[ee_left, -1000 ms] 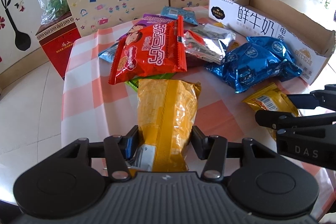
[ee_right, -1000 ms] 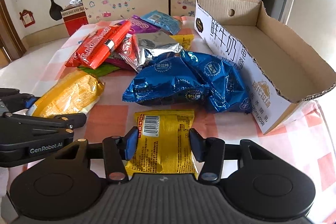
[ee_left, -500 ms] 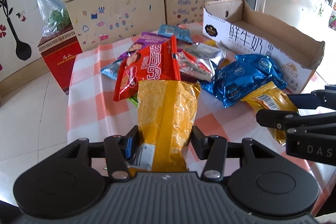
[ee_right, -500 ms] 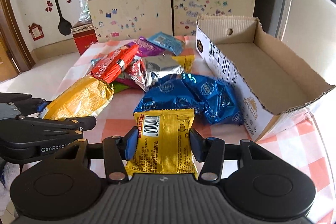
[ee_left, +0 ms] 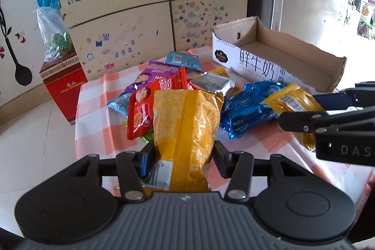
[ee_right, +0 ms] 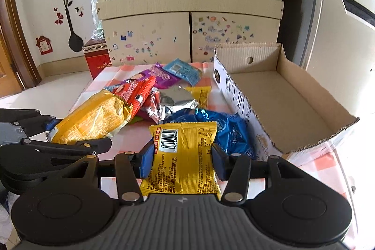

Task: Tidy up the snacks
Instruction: 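Lift both held yellow packets and carry them over the cardboard box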

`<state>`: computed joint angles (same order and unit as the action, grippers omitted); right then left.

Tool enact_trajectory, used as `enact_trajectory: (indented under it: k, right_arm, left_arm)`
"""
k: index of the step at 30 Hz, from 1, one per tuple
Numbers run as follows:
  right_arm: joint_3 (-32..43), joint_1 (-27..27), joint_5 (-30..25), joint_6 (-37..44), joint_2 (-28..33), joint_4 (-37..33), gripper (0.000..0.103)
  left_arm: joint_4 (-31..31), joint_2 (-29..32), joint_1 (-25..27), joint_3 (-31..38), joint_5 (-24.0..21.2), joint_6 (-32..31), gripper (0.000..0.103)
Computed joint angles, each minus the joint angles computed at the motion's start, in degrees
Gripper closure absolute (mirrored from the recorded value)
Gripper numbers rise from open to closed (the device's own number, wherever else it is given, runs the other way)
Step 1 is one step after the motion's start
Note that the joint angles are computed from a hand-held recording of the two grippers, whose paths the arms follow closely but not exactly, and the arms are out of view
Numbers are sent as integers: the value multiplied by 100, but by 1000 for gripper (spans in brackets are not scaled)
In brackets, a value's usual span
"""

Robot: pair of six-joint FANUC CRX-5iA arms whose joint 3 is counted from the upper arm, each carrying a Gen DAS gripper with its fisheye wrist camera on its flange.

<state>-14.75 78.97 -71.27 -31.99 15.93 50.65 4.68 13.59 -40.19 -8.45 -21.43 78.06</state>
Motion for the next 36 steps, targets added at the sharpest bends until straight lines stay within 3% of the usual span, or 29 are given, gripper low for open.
enact_trajectory:
  k: [15,36]
  right_arm:
    - [-454,-112,-457,457,-655,241,46]
    - [-1141,-482,-675,-297,-1383,125,45]
  left_arm:
    - [543,207,-141,453,82,-467,52]
    - [1257,1614,-564,2431,-540,-1508,52]
